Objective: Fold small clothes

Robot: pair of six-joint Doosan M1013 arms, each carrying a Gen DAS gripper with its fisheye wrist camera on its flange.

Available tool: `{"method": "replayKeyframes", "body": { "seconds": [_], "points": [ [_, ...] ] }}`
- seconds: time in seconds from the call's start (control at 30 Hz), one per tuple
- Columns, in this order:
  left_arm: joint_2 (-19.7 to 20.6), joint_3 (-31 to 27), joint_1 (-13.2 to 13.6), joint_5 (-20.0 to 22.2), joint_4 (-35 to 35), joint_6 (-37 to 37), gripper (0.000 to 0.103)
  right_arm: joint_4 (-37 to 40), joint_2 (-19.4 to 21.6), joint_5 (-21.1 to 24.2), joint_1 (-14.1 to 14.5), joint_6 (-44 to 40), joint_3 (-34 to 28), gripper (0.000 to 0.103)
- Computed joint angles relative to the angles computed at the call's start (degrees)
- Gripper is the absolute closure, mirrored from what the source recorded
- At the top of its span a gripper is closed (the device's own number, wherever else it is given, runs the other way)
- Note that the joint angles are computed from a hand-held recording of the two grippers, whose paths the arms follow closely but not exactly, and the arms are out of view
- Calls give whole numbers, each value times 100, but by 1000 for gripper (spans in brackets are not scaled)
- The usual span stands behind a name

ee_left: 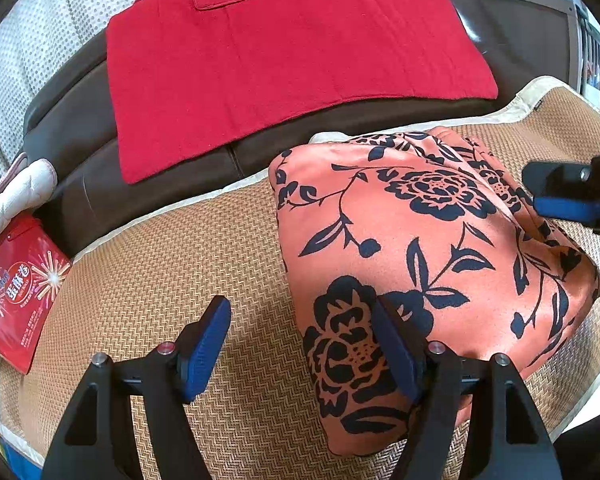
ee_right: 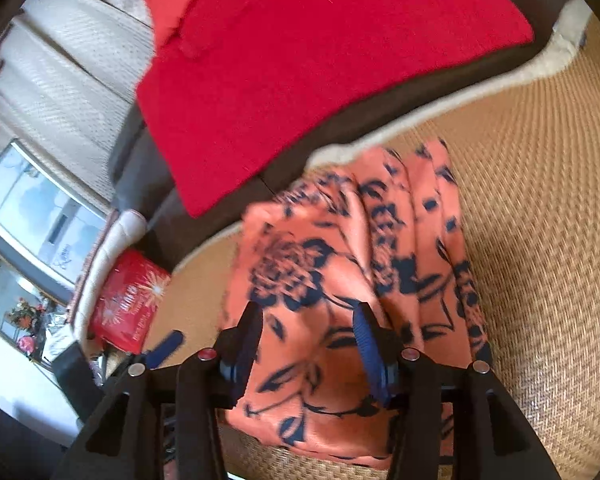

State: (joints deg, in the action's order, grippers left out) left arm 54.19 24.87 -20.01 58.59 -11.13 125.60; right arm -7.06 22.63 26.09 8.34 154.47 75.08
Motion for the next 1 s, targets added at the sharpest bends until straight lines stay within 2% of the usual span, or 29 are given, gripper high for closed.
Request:
{"method": "replayKeyframes", "body": {
  "seconds": [0.1,0.23,0.43,0.7,0.8,0.87,1.0],
  "points": [
    [6,-6,-8,-16,14,-1,30,-284,-19,-191,38,165,18,51],
    [16,-21,-9,-16,29,6,30,129,55,-96,13,-138,-67,51],
    [25,-30,-14,-14,52,3,30,1122,299,570,-93,-721,-321,51],
    [40,-65,-11,1,36,1,30,1266,197,255,-145,-828,-137,49],
    [97,-187,-6,74,19,-43,30,1028,84,-35,-157,-638,12,49],
    [134,-274,0,91,6,-76,30,713,17,-224,-151,-285,112,44],
    [265,-569,15,147,-34,-205,30,76,-96,-454,-162,397,285,44]
  ]
}}
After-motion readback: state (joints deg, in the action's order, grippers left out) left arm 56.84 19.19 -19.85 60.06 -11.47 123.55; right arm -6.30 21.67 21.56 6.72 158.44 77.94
